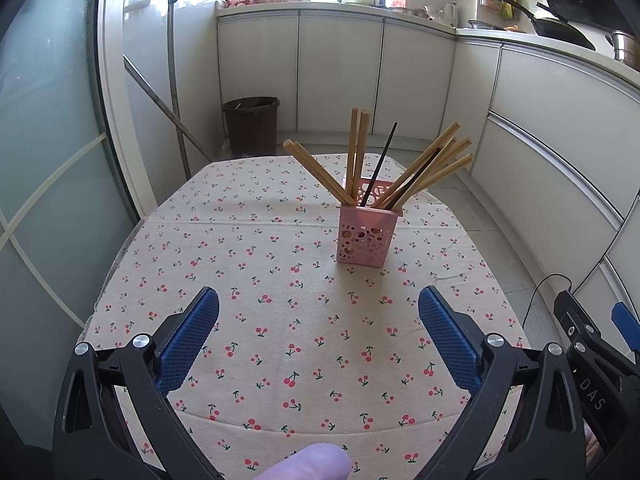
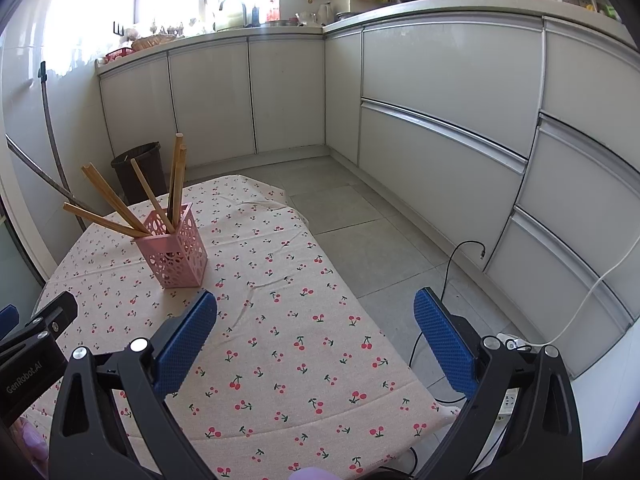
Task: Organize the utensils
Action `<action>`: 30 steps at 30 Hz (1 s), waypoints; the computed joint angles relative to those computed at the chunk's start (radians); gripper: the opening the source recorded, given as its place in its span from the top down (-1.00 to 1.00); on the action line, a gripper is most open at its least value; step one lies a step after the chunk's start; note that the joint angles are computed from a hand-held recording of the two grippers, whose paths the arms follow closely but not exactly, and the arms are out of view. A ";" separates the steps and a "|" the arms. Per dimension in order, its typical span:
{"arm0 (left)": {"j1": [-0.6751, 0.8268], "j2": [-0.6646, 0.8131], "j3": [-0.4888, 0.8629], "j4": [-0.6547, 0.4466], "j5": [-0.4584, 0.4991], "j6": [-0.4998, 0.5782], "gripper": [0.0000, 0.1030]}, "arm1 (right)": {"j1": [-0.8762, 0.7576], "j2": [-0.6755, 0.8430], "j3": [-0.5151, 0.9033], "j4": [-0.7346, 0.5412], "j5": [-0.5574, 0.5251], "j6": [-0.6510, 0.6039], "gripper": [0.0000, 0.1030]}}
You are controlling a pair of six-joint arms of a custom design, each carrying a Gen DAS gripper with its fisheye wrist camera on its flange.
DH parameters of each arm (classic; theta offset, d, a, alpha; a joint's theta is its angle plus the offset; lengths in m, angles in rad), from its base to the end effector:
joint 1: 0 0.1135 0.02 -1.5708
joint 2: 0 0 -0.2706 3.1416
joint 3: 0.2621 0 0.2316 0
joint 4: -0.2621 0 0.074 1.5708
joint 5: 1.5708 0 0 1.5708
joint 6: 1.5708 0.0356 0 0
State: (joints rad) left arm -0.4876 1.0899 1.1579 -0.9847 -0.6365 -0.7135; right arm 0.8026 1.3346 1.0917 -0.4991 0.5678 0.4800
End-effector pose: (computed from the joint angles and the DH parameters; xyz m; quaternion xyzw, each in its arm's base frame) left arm 0.1657 -0.0639 0.3470 -0.2012 0.8824 0.0720 0.4192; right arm 0.1978 0.1772 0.3107 -0.0298 0.8854 0.0258 0.4631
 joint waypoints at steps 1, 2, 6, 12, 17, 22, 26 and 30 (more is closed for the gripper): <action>-0.001 0.000 0.000 -0.001 0.000 0.000 -0.86 | 0.000 0.001 0.001 -0.002 -0.001 0.002 -0.87; 0.000 0.001 0.000 -0.001 0.001 -0.001 -0.86 | 0.000 0.002 0.002 -0.003 -0.001 0.004 -0.87; -0.001 0.001 0.000 -0.003 0.001 -0.003 -0.86 | 0.000 0.003 0.003 -0.008 -0.003 0.009 -0.87; -0.004 0.003 0.000 -0.006 -0.001 -0.007 -0.86 | 0.001 0.001 0.005 -0.014 -0.004 0.011 -0.87; -0.004 0.004 0.000 -0.004 -0.002 -0.006 -0.86 | -0.001 0.001 0.008 -0.016 -0.005 0.010 -0.87; -0.036 -0.014 -0.026 0.039 -0.025 0.028 -0.76 | -0.003 0.003 0.011 -0.020 -0.009 0.008 -0.87; -0.059 -0.024 -0.034 0.057 -0.029 0.039 -0.66 | -0.002 0.004 0.008 -0.017 -0.007 0.005 -0.87; -0.052 -0.012 -0.019 0.039 -0.029 0.029 -0.79 | -0.002 0.006 0.009 -0.017 -0.009 0.008 -0.87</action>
State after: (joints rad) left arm -0.5396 1.0779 1.1390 -0.9455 -0.6658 -0.6849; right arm 0.8002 1.3410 1.1010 -0.5165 0.5589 0.4875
